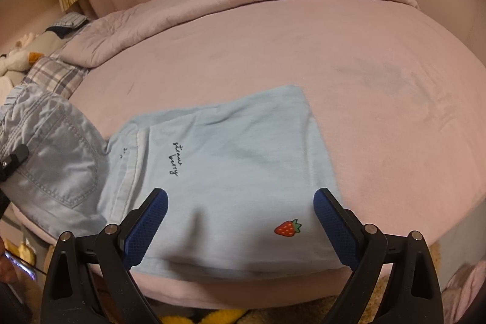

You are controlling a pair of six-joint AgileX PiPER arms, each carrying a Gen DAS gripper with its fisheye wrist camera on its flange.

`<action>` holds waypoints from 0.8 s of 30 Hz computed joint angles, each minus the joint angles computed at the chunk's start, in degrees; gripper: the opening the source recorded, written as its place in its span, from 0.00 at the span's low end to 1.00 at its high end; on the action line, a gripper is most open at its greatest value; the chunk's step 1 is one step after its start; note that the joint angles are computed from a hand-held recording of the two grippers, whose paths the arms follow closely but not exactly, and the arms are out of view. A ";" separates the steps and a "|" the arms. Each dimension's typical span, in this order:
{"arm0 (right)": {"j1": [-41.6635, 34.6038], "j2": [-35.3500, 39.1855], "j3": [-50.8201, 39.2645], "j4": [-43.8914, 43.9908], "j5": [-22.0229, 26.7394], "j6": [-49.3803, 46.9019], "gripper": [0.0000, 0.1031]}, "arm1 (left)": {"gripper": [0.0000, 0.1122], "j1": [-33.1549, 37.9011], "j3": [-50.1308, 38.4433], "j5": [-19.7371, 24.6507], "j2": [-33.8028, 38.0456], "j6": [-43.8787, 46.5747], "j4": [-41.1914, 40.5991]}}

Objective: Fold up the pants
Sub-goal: 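Grasp the waistband with the left tool and fold it over the legs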

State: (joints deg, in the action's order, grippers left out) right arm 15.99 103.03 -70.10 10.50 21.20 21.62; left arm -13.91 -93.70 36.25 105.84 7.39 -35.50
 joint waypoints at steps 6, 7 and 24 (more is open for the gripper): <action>-0.04 -0.72 0.73 -0.38 -0.30 0.68 0.93 | 0.16 -1.44 -5.05 3.70 3.54 1.09 0.80; -0.15 -0.84 0.94 -0.27 -0.43 0.48 0.93 | 0.16 -1.66 -5.82 4.18 4.14 1.17 0.99; -1.85 -2.42 4.43 0.96 -1.35 1.49 0.93 | 0.17 -4.45 -22.51 14.91 17.94 0.42 2.38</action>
State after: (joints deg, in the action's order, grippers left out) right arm 14.14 100.60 -65.67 11.46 19.86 23.11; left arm -18.36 -116.20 51.17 123.78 7.80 -33.12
